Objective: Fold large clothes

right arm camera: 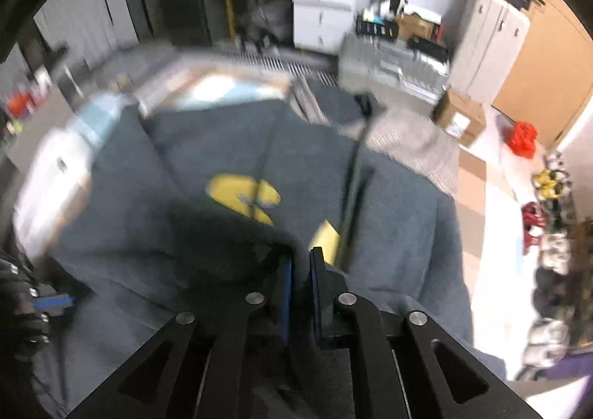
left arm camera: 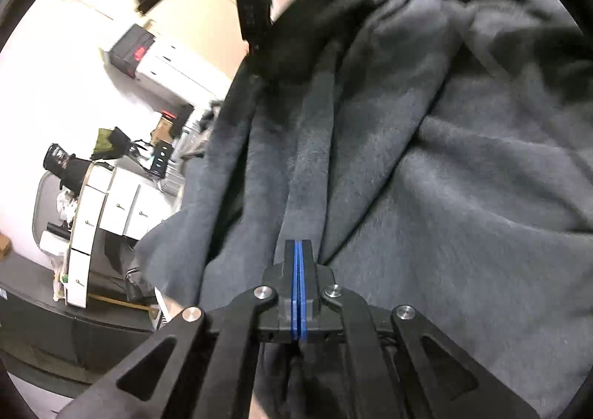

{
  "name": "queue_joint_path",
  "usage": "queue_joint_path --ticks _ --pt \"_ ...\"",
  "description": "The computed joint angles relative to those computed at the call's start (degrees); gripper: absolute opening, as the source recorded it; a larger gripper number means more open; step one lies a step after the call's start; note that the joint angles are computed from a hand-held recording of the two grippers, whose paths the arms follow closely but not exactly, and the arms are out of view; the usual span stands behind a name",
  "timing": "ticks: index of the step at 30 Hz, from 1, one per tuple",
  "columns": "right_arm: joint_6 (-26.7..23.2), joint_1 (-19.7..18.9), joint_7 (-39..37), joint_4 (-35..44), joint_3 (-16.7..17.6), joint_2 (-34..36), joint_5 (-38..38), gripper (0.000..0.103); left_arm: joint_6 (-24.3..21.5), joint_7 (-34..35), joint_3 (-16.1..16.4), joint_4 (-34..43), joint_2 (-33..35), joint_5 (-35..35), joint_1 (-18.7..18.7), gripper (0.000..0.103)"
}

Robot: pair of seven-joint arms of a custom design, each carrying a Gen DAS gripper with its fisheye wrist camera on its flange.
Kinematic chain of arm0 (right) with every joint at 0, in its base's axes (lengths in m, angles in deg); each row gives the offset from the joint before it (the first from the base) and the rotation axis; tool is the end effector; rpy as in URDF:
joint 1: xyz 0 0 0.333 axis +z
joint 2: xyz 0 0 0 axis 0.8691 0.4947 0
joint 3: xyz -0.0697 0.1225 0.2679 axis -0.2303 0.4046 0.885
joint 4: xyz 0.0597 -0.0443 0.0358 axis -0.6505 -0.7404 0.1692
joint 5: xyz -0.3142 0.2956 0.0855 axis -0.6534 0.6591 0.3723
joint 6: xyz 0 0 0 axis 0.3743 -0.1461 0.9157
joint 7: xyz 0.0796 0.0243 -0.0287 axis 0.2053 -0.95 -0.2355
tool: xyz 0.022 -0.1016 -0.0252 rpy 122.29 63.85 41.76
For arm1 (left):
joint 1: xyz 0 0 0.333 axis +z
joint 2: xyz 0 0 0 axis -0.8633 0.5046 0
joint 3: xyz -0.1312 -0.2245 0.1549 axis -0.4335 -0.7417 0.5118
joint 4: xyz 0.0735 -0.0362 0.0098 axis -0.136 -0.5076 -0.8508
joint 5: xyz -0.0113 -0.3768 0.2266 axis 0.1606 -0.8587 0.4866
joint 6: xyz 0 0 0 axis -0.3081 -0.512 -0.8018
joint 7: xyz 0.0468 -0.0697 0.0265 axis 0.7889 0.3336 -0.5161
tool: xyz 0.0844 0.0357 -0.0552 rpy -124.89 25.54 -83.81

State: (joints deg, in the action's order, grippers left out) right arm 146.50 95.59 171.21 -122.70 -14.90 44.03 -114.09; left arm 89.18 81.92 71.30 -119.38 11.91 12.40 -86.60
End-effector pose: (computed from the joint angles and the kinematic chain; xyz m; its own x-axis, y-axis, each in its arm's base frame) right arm 0.5612 0.4508 0.5574 0.2102 -0.9601 0.1845 -0.8576 -0.2717 -0.4367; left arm 0.3230 -0.2553 0.5359 -0.7450 -0.2589 -0.6147 0.0237 0.9107 -0.4124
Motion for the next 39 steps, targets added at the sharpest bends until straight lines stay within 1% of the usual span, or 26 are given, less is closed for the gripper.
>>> queue_joint_path --ticks 1,2,3,4,5,6,7,9,12,14,16,17,18,19,20,22,24,26,28,32,33,34,36,37,38,39 --pt "-0.18 0.27 -0.29 -1.17 0.06 -0.73 -0.71 0.010 0.10 -1.02 -1.58 0.66 1.39 1.05 1.45 0.000" --pt "1.19 0.56 -0.68 -4.05 0.23 -2.70 -2.13 0.015 -1.93 -1.83 -2.40 2.10 3.38 1.78 2.62 0.000" --pt "1.96 0.89 -0.30 -6.64 0.36 -4.61 -4.19 0.021 -2.92 -2.37 -2.08 1.95 3.38 1.70 2.82 0.000" --pt "2.11 1.46 0.58 -9.29 0.61 -6.81 -7.48 0.045 -4.65 -3.06 -1.50 3.11 4.70 0.91 2.75 0.000" --pt "2.89 1.82 1.67 -12.56 0.99 -9.43 -11.44 0.083 -5.97 -2.94 -0.49 4.01 5.38 -0.11 2.20 0.000" --pt "3.37 1.81 2.54 -15.05 1.56 -11.37 -14.94 0.094 -6.38 -2.56 0.11 4.61 5.80 -0.75 1.89 0.000" --pt "3.44 1.69 3.02 -17.82 2.30 -13.70 -18.15 0.098 -7.72 -2.12 0.68 5.11 5.76 -1.50 1.50 0.000" --pt "5.76 0.41 1.98 -22.80 3.75 -18.65 -16.44 0.098 -8.75 -1.12 1.13 5.24 5.38 -2.17 1.44 0.000" --pt "12.01 -0.65 -0.51 -30.22 5.98 -25.41 -14.27 0.098 -8.74 0.33 0.97 5.14 5.25 -2.34 1.69 0.000" --pt "9.98 -1.31 -1.70 -32.34 8.87 -26.33 -17.89 0.098 -8.64 0.33 0.42 5.42 5.62 -2.36 2.04 0.000" --pt "7.14 -1.99 -2.47 -32.64 10.33 -24.95 -19.09 0.097 -8.98 0.57 0.46 5.41 5.55 -1.36 1.65 0.000" --pt "2.76 -2.82 -0.66 -31.13 11.61 -22.59 -22.24 0.096 -6.11 0.36 -1.03 5.58 7.68 -0.88 3.07 0.000" --pt "1.57 -2.54 0.25 -30.22 10.90 -21.49 -22.27 0.096 -4.41 0.98 -1.71 5.23 8.13 0.62 3.56 0.000" --pt "1.70 -2.81 1.24 -29.43 9.93 -20.80 -20.64 0.090 -2.24 1.83 -2.28 4.65 8.56 2.29 4.01 0.000" --pt "2.44 -3.33 2.06 -28.42 8.59 -20.32 -16.79 0.064 -0.28 2.91 -2.56 3.04 7.66 3.66 3.84 0.000" --pt "6.03 -5.02 3.76 -27.80 5.84 -20.93 -7.48 0.023 2.89 5.46 -2.15 0.65 6.33 5.67 3.16 0.000" --pt "8.94 -6.28 4.17 -27.32 4.71 -21.54 -3.26 0.017 1.64 4.95 -1.34 0.53 5.79 4.57 2.24 0.000" --pt "13.50 -7.48 3.81 -27.88 3.43 -22.94 4.76 0.015 -2.40 3.48 -0.43 1.86 5.63 2.11 1.38 0.000" --pt "16.92 -8.33 2.49 -28.01 2.37 -24.00 13.40 0.015 -5.51 4.29 1.78 2.57 5.11 -0.99 -0.49 0.000" --pt "18.60 -9.08 -0.79 -27.83 0.12 -25.75 34.16 0.015 -7.76 10.20 5.19 1.84 3.20 -5.19 -2.90 0.000" --pt "18.22 -9.37 -1.43 -27.28 -0.17 -25.70 37.26 0.015 -9.98 12.31 6.27 1.15 1.49 -6.32 -3.66 0.000" --pt "17.57 -9.79 -0.37 -26.48 0.16 -25.75 38.02 0.015 -9.65 13.38 6.05 0.94 1.44 -6.59 -3.14 0.000" --pt "14.75 -10.01 0.51 -24.04 0.48 -24.93 40.76 0.015 -12.57 14.77 6.63 -0.18 -0.81 -8.10 -2.53 0.000" --pt "12.43 -10.09 0.52 -22.14 0.33 -23.95 42.84 0.015 -12.55 15.48 7.11 -1.42 -2.59 -8.94 -2.21 0.000" --pt "8.79 -10.04 -0.42 -19.96 0.12 -22.92 45.40 0.015 -15.15 15.79 8.12 -1.19 -3.54 -10.38 -2.22 0.000" --pt "4.84 -9.79 -2.78 -17.86 0.00 -21.75 48.87 0.015 -15.68 16.71 9.26 -1.87 -5.45 -12.25 -2.69 0.000"
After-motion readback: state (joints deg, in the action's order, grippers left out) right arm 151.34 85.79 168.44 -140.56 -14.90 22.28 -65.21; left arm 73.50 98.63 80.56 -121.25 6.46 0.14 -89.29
